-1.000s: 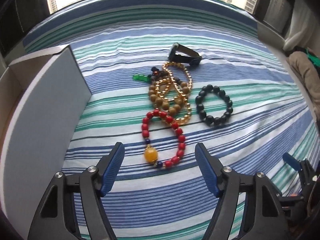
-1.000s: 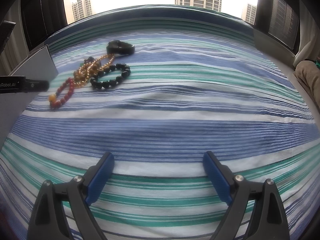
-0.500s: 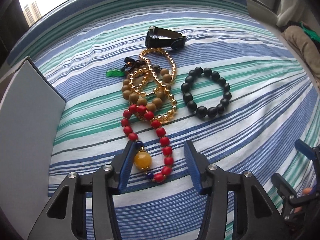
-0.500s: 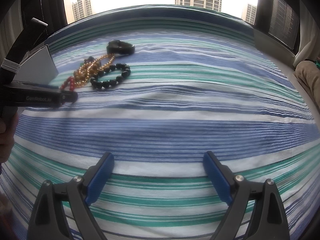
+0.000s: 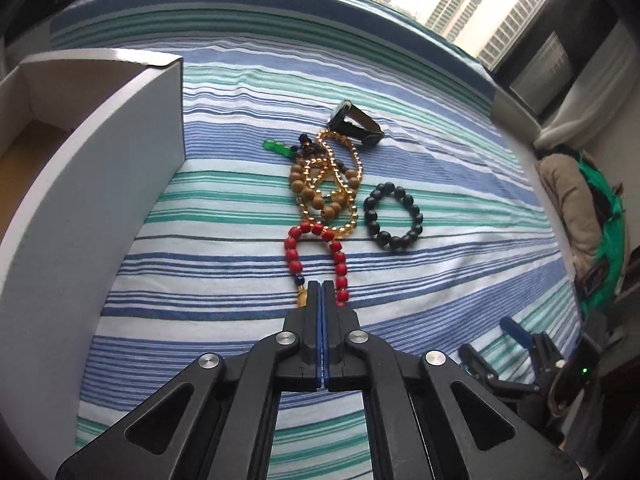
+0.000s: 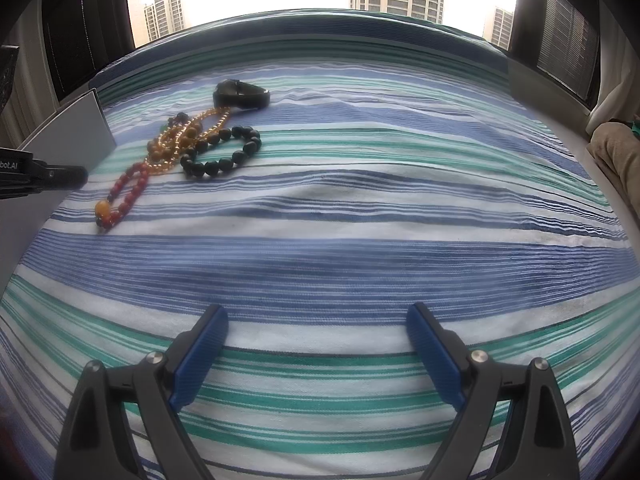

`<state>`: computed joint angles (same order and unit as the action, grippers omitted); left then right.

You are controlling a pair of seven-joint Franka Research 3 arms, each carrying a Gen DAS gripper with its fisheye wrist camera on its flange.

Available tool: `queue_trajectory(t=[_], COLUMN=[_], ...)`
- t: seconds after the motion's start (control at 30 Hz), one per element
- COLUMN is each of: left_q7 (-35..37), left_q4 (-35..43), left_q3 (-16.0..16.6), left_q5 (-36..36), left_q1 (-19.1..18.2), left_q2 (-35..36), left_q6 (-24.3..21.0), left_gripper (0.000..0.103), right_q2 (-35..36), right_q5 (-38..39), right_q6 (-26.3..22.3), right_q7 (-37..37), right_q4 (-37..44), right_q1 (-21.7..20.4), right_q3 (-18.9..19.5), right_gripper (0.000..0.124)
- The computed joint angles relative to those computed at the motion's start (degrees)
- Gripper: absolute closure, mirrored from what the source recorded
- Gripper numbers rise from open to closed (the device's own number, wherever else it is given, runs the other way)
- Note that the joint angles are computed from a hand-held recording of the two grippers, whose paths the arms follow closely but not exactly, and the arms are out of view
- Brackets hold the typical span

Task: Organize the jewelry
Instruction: 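Grasp the red beaded bracelet by its amber bead with the left tool, then grasp the black beaded bracelet with the right tool while the left tool holds the red bracelet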

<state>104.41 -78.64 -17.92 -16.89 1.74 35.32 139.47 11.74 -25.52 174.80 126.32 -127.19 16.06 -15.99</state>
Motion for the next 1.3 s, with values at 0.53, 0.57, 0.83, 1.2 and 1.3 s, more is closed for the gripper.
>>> queue_trajectory(t=[0.53,0.57,0.83,1.2,1.3], left_q7=[-13.86,-15.25,-23.64,-20.49,-17.58], left_q4=[9.15,9.67,5.56,3.29,0.05], left_q3=[5.73,6.41,10.98,4.75,1.76], left_q5=[11.05,13.04,28.77,23.08,17.24], left_q1=[-7.3,-8.32,-13.55,-7.49,-3.98], left_q2=[7.75,8.25,7.11,5.38,2.82], left_q6=[-2.15,-2.26,2.61,4.15,6.25], left_gripper=[0.07,0.07,0.08,0.088,0.088], right_q2=[0.03,0.03,0.06,0.02,0.05], right_q5=[0.11,0.12,0.03,0.05,-0.03], right_q6=[0.02,0.02,-0.03,0.0,-0.03], right_q7=[-0.08,-0.08,0.03,-0.02,0.1], right_q4=[0.01,0.01,0.07,0.02,0.07], right_q1=[0.13,0.13,0.23,0.14,0.22], right_q3=[-0.12,-0.13,-0.2,-0.14,-0.2], right_gripper=[0.031,0.031,0.031,0.031,0.031])
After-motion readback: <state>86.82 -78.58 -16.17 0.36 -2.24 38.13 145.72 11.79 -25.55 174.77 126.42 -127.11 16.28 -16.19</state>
